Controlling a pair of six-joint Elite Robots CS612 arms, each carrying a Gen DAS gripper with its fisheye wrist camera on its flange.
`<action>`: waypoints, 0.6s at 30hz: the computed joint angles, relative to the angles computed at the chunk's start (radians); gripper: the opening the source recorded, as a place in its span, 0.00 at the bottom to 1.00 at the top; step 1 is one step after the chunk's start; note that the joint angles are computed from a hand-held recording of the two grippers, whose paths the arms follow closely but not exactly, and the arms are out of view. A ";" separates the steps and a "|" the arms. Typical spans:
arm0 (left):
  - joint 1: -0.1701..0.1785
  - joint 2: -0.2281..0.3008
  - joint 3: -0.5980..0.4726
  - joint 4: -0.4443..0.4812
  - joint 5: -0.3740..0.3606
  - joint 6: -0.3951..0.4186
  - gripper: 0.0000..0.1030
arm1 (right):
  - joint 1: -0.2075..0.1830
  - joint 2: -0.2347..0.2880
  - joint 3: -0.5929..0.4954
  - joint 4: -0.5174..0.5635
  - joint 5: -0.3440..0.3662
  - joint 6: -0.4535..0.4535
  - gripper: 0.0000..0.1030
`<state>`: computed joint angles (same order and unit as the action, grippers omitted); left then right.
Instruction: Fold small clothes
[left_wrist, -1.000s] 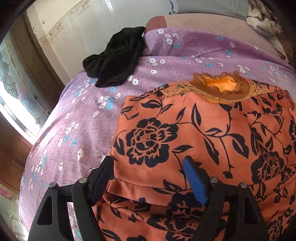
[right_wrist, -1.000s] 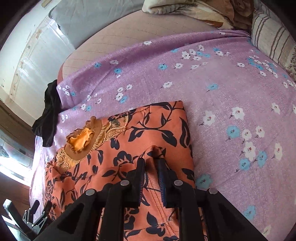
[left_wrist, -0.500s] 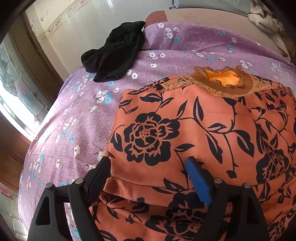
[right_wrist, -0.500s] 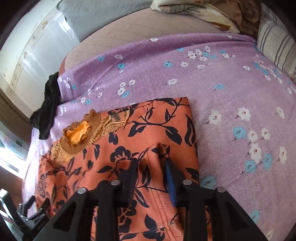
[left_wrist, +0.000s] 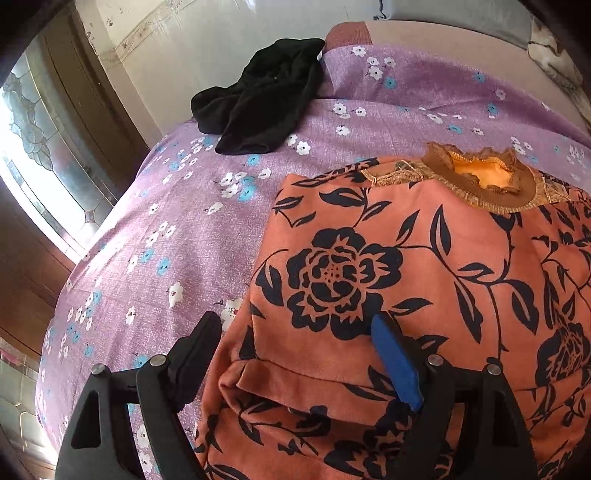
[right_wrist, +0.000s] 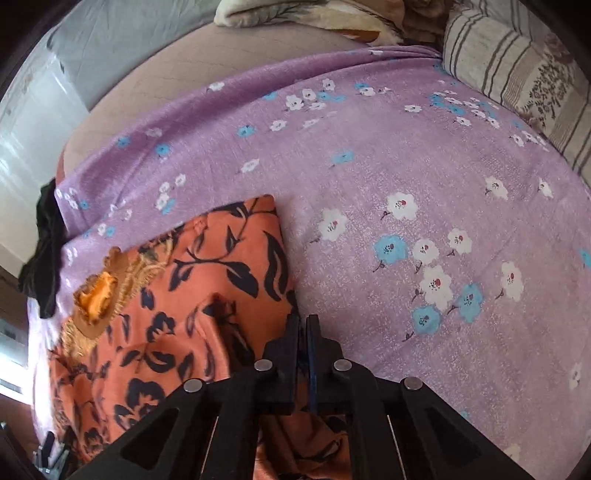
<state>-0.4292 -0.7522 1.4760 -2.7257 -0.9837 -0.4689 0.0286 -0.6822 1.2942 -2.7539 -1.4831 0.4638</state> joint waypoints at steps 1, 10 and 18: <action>0.000 -0.004 0.007 -0.029 -0.008 0.003 0.81 | -0.006 -0.007 0.019 -0.080 0.056 0.005 0.08; -0.014 0.017 -0.007 -0.030 -0.006 0.090 0.82 | 0.025 0.008 -0.017 -0.035 0.278 -0.221 0.08; -0.008 0.001 0.014 -0.095 -0.009 0.051 0.82 | 0.030 -0.002 0.001 -0.008 0.180 -0.203 0.08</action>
<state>-0.4370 -0.7513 1.4902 -2.8204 -0.9923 -0.4183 0.0585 -0.6845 1.2953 -2.7621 -1.3032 0.2608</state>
